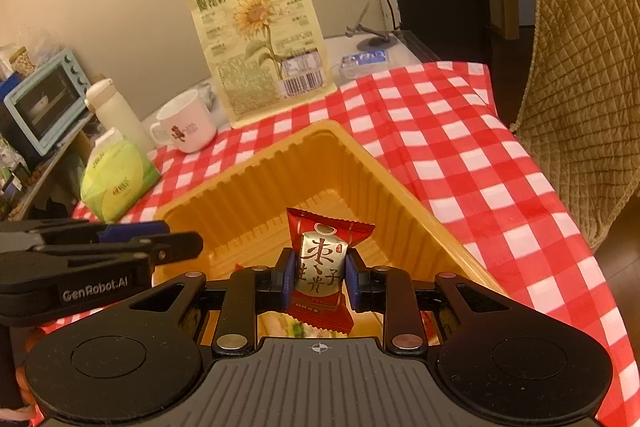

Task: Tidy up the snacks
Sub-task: 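Carry both snacks over the orange tray and open both grippers, then withdraw both tools from the tray toward the remaining snacks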

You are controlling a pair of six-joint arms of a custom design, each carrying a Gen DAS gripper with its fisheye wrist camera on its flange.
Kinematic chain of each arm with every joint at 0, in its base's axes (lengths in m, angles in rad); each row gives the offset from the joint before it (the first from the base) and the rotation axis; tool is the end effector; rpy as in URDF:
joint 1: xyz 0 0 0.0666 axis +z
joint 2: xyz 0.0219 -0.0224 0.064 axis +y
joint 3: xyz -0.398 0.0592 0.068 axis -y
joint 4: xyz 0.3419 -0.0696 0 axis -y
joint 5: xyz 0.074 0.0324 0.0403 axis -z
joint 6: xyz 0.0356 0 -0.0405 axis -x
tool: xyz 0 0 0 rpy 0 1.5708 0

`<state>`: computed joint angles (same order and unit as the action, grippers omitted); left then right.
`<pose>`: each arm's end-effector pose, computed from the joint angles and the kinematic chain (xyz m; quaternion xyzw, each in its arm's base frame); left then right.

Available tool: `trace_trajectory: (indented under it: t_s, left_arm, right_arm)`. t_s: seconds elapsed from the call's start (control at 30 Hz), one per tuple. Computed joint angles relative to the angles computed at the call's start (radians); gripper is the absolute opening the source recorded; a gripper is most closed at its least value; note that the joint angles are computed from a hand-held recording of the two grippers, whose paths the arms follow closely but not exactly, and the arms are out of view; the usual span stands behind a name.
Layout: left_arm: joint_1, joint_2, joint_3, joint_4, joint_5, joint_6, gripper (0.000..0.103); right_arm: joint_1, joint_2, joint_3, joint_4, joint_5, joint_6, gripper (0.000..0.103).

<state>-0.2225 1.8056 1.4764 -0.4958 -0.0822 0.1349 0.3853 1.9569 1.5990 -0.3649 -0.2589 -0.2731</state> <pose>0.5646 -0.1252 0.3108 0.0258 0.9303 -0.0270 0.3650 0.5863 0.2472 0.2821 -0.1037 0.8994 0.2432 0.3480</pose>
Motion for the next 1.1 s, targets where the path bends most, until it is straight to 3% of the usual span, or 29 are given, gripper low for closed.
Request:
trace_trajectory:
  t_s: [0.1, 0.2, 0.27, 0.4, 0.6, 0.67, 1.1]
  left_arm:
    - [0.002, -0.013, -0.013, 0.004, 0.003, 0.003, 0.034]
    - [0.003, -0.027, -0.027, 0.007, -0.001, 0.010, 0.039]
    - [0.003, -0.041, -0.044, 0.013, -0.003, 0.016, 0.043]
    - [0.003, -0.072, -0.076, 0.021, -0.002, 0.028, 0.048]
    - [-0.006, -0.133, -0.128, 0.042, 0.008, 0.042, 0.061]
    - [-0.012, -0.157, -0.146, 0.045, 0.014, 0.048, 0.066]
    - [-0.083, -0.336, -0.294, 0.051, -0.003, 0.115, 0.073]
  right_arm:
    - [-0.001, -0.003, -0.017, 0.065, -0.025, -0.020, 0.028]
    - [0.002, -0.010, -0.023, 0.088, -0.023, -0.020, 0.054]
    - [0.004, -0.025, -0.046, 0.121, -0.010, -0.025, 0.057]
    - [-0.002, -0.044, -0.060, 0.100, -0.015, -0.033, 0.059]
    - [-0.015, -0.101, -0.127, 0.108, -0.018, -0.058, 0.079]
    - [-0.021, -0.125, -0.156, 0.118, -0.025, -0.069, 0.081]
    - [-0.040, -0.306, -0.343, 0.144, -0.024, -0.119, 0.085]
